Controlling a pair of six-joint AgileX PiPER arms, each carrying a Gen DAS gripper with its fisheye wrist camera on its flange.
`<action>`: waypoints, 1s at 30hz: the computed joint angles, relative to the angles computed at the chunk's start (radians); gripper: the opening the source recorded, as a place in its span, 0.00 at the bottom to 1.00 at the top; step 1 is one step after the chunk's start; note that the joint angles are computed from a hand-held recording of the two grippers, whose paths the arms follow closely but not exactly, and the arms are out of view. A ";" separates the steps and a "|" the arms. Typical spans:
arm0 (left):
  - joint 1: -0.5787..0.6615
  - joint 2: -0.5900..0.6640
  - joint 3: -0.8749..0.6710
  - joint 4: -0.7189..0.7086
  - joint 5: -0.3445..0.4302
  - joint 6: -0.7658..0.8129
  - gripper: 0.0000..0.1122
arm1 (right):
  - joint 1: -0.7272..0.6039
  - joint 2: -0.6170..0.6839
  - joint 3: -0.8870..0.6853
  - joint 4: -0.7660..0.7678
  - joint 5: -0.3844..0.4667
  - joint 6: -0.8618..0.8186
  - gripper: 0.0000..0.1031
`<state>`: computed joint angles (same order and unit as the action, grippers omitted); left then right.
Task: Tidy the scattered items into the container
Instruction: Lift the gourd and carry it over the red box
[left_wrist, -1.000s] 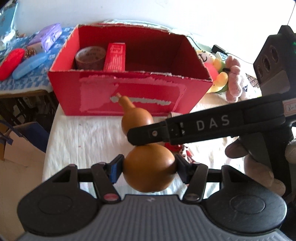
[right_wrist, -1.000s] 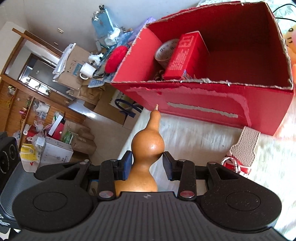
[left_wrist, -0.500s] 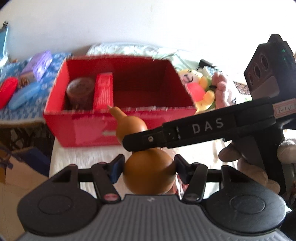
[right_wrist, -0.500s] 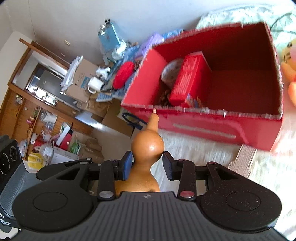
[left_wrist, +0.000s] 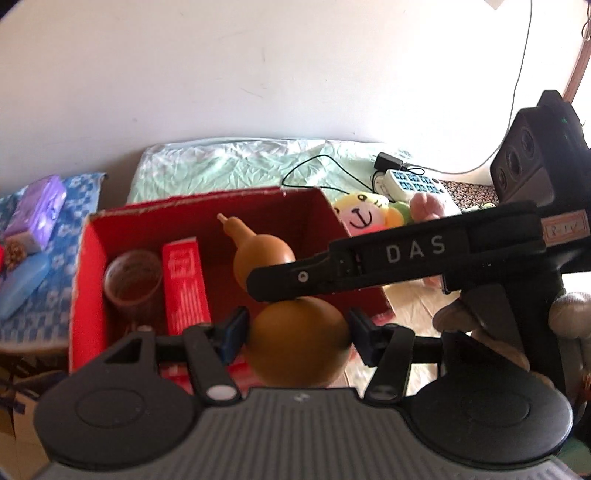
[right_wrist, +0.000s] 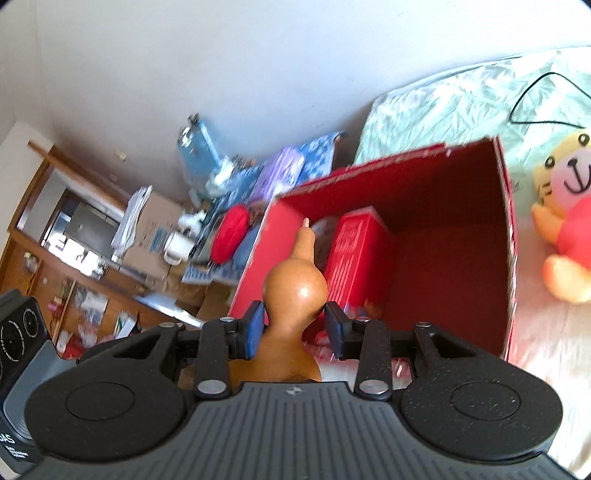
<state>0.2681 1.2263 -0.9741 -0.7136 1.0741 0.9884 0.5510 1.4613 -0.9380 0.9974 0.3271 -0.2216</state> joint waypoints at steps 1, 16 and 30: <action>-0.014 0.029 -0.018 -0.003 -0.009 -0.002 0.52 | -0.006 0.014 -0.013 -0.017 -0.007 0.017 0.38; -0.130 0.372 -0.211 0.027 -0.075 -0.008 0.52 | -0.062 0.174 -0.114 -0.264 -0.029 0.251 0.35; -0.186 0.634 -0.426 0.221 0.014 -0.232 0.52 | -0.075 0.420 -0.366 -0.558 0.213 0.555 0.34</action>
